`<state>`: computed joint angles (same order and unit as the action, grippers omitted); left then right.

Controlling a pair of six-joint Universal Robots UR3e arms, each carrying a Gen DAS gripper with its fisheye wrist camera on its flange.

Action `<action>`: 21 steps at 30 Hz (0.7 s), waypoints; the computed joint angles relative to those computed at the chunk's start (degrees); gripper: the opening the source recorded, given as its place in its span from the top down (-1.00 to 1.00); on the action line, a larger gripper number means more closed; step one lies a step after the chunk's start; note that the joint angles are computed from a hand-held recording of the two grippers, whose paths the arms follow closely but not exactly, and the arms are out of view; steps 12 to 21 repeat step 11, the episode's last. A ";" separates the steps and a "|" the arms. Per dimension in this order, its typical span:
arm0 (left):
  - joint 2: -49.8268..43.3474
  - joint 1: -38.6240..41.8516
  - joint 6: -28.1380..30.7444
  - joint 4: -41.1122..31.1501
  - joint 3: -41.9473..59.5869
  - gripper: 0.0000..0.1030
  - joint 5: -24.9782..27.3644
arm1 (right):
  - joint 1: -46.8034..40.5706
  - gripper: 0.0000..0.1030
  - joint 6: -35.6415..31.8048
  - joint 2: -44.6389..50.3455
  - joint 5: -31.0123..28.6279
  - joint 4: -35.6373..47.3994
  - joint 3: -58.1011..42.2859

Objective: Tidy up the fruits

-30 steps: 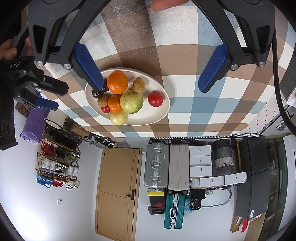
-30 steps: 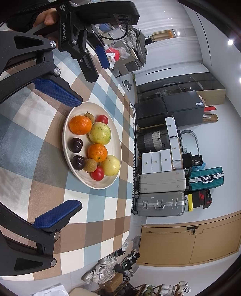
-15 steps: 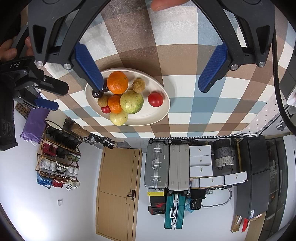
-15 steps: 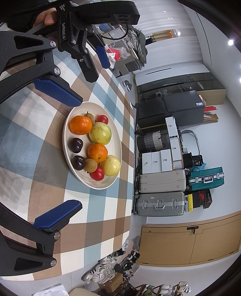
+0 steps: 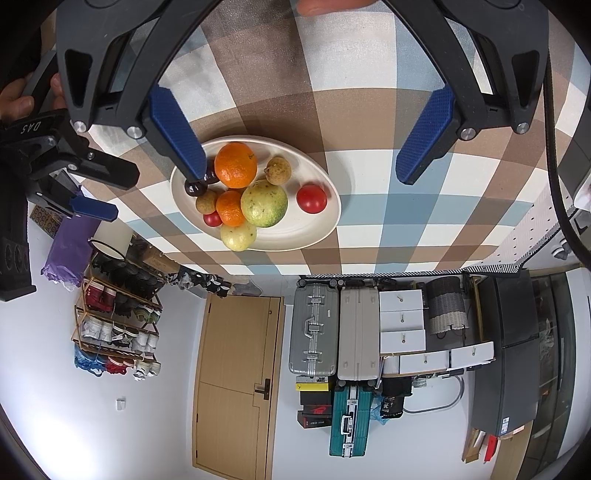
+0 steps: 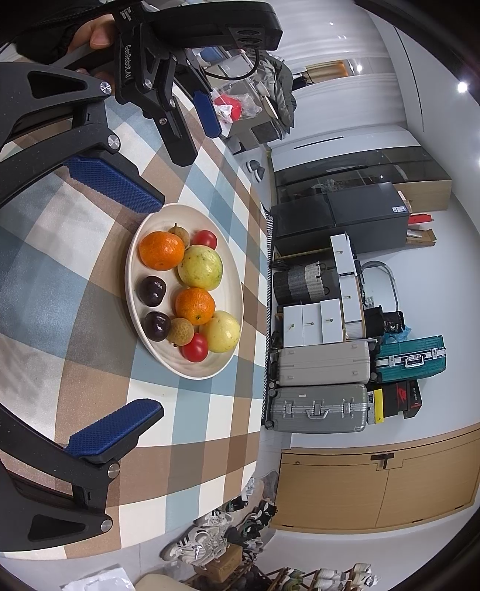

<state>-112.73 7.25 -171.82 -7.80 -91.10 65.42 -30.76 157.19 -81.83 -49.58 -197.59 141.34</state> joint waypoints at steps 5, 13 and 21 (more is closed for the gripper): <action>-0.08 -0.07 -0.03 -0.04 0.13 -0.99 0.05 | 0.09 -0.99 0.02 -0.05 -0.12 0.03 -0.03; -0.09 -0.08 0.03 0.13 0.05 -0.99 0.04 | -0.66 -0.99 -1.68 -0.60 0.23 -0.36 1.44; -0.09 -0.08 0.03 0.13 0.05 -0.99 0.04 | -0.66 -0.99 -1.68 -0.60 0.23 -0.36 1.44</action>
